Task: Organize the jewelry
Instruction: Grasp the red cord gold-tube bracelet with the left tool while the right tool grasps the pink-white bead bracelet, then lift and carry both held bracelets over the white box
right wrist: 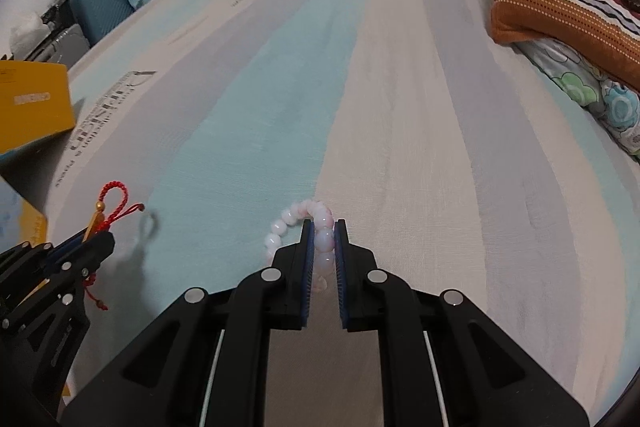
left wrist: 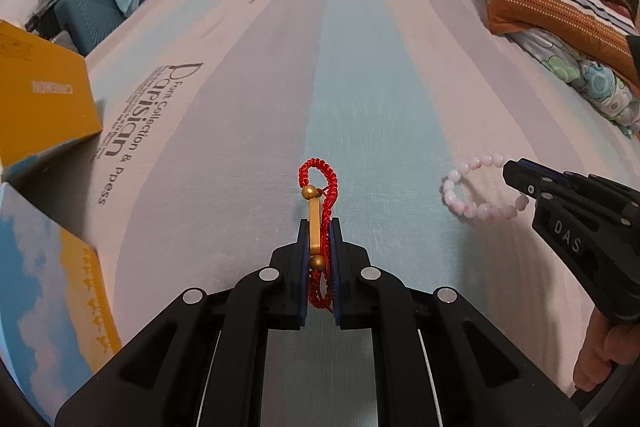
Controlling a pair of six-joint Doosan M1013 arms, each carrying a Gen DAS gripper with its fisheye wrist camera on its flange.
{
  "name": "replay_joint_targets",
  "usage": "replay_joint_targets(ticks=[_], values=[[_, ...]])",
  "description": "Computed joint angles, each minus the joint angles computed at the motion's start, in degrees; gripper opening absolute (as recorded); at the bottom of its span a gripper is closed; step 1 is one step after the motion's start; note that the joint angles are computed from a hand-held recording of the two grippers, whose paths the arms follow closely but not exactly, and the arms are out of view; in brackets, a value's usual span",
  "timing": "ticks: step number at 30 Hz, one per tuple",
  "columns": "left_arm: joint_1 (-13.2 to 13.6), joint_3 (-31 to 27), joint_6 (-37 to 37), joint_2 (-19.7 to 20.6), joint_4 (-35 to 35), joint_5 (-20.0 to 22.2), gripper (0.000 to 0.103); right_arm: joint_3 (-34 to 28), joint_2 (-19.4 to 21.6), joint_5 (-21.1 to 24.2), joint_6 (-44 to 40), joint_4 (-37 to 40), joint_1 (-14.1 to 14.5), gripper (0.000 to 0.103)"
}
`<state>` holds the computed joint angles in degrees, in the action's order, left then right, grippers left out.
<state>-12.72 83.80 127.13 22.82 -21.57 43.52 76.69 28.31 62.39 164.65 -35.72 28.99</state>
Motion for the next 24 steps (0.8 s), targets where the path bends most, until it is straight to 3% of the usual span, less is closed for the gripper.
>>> replay_joint_targets(ticks=[12, 24], values=[[1.3, 1.9, 0.5, -3.5, -1.6, 0.1, 0.008, 0.6, -2.6, -0.5, 2.9, -3.1, 2.6, 0.009], [4.5, 3.0, 3.7, -5.9, -5.8, 4.1, 0.008, -0.5, -3.4, 0.4, 3.7, -3.5, 4.7, 0.009]])
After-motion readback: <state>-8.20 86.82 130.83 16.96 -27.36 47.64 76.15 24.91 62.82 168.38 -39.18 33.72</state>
